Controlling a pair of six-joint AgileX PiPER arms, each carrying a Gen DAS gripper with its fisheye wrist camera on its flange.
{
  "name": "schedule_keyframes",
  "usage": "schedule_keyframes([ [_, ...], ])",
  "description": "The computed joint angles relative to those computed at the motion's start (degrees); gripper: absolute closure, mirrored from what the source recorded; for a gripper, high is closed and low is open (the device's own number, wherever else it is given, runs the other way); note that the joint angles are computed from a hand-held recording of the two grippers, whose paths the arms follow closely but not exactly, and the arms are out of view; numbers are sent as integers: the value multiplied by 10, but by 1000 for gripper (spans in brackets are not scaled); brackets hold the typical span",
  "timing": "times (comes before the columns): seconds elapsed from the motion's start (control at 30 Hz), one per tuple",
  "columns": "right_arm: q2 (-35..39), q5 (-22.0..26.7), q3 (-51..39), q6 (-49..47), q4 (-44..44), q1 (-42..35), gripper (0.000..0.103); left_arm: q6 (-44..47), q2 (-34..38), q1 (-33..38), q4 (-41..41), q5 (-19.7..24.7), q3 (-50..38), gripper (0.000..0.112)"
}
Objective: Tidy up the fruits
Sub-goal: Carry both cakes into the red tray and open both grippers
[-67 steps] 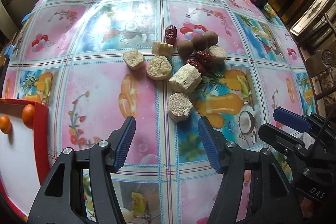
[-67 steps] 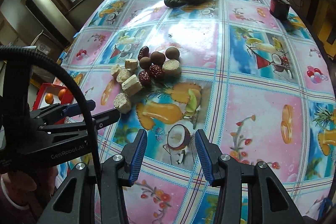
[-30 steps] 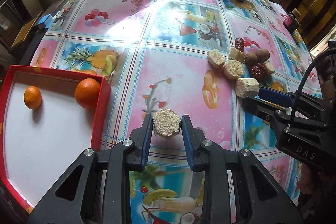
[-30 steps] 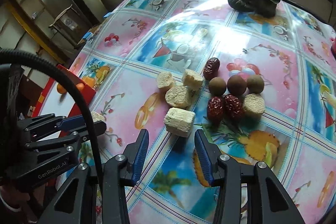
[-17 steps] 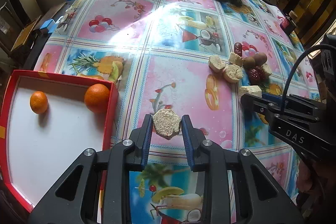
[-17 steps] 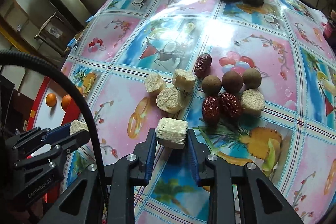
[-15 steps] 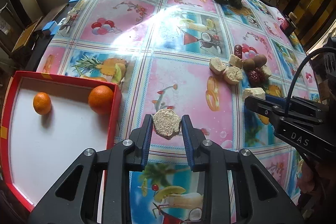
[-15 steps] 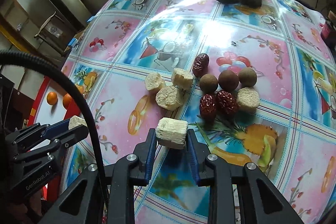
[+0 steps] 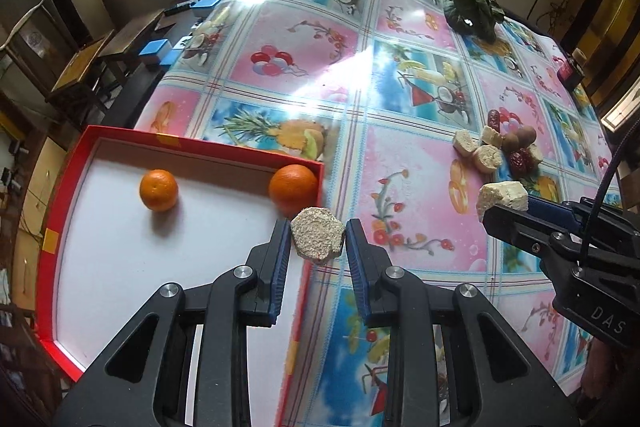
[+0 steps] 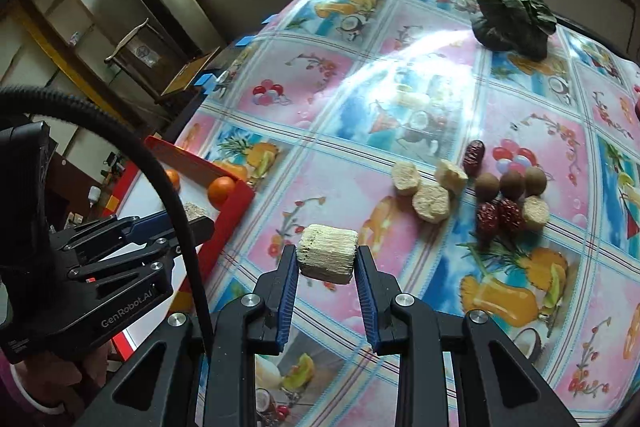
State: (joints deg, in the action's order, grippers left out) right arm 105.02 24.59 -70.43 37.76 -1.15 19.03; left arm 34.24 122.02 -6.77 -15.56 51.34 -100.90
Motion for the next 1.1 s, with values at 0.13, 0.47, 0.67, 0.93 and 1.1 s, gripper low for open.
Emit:
schedule_keyframes([
  [0.13, 31, 18, -55, -15, 8, 21, 76, -5, 11, 24, 8, 4, -19, 85],
  [0.47, 116, 77, -194, -74, 39, 52, 76, -25, 50, 74, 26, 18, -81, 85],
  [0.67, 165, 113, -273, -110, 63, 62, 76, -51, 98, 99, 37, 52, -158, 85],
  [0.93, 248, 174, -398, -142, 85, 68, 76, -77, 157, 111, 46, 99, -248, 85],
  [1.1, 299, 208, -471, -152, 95, 68, 76, -84, 178, 108, 50, 110, -274, 85],
])
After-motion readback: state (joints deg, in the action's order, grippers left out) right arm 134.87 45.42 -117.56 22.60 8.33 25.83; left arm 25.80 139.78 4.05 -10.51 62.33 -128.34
